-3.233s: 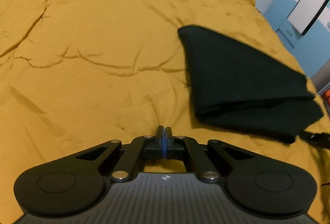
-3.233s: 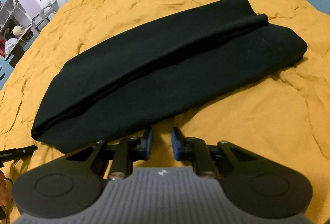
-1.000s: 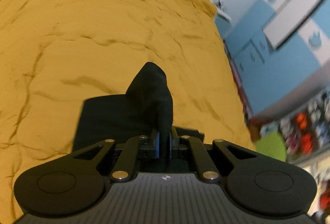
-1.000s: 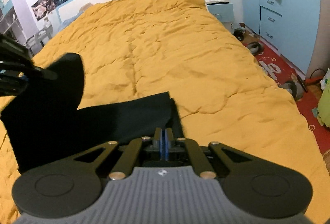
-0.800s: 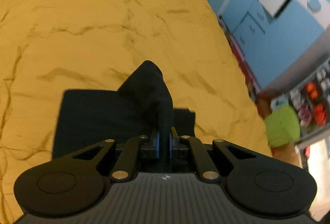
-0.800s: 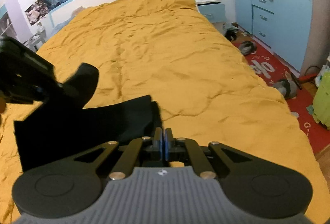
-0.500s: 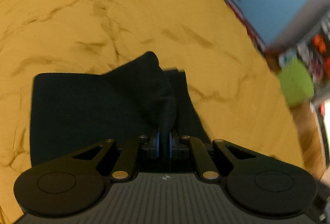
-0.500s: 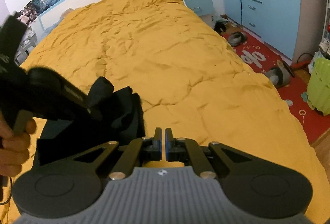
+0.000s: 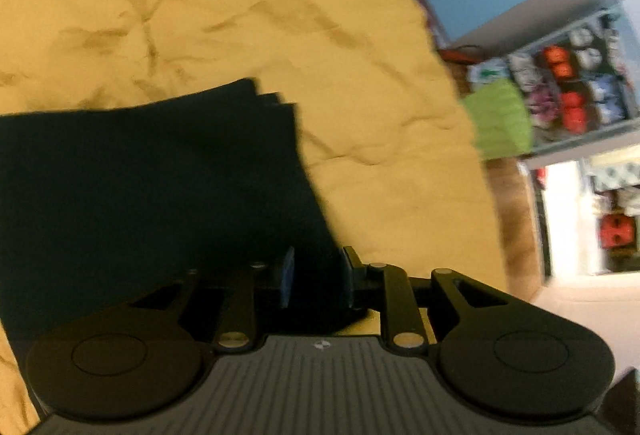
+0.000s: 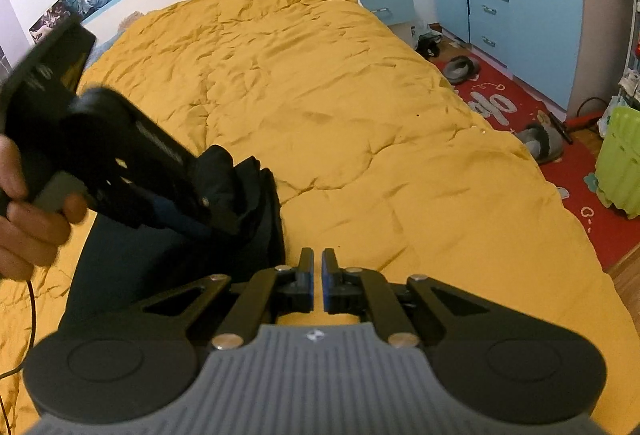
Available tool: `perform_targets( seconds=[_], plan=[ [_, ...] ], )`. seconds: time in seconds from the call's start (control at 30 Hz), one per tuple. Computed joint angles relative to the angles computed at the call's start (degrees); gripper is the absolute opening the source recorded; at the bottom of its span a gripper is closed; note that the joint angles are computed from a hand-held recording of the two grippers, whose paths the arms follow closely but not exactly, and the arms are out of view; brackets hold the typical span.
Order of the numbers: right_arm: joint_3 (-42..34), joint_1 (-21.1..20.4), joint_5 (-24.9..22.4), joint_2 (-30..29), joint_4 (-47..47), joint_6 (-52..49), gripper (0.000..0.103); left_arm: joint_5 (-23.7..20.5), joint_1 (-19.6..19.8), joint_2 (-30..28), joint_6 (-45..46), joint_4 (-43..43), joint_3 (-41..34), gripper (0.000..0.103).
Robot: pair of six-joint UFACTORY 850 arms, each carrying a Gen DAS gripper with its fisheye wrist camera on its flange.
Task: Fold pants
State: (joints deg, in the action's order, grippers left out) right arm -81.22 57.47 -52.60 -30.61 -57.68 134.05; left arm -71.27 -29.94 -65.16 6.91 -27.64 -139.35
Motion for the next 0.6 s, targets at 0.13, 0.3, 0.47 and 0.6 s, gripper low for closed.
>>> perform_targets(
  seconds=[0.13, 0.3, 0.47, 0.6],
  plan=[
    [0.4, 0.0, 1.5, 0.2, -1.6, 1.6, 0.0, 0.0, -0.8, 0.5, 5.4, 4.3, -2.1, 0.026],
    [1.2, -0.9, 8.2, 0.3, -6.6, 7.5, 0.0, 8.1, -2.1, 4.3, 15.0, 13.2, 2.4, 0.026],
    [-0.7, -1.8, 12.6, -1.7, -8.5, 9.6, 0.002, 11.2, -2.4, 3.6, 17.6, 15.5, 1.7, 0.037],
    [-1.9, -2.7, 15.7, -3.1, -8.3, 9.3, 0.008, 10.5, -2.9, 0.3, 15.1, 17.3, -3.1, 0.041]
  ],
)
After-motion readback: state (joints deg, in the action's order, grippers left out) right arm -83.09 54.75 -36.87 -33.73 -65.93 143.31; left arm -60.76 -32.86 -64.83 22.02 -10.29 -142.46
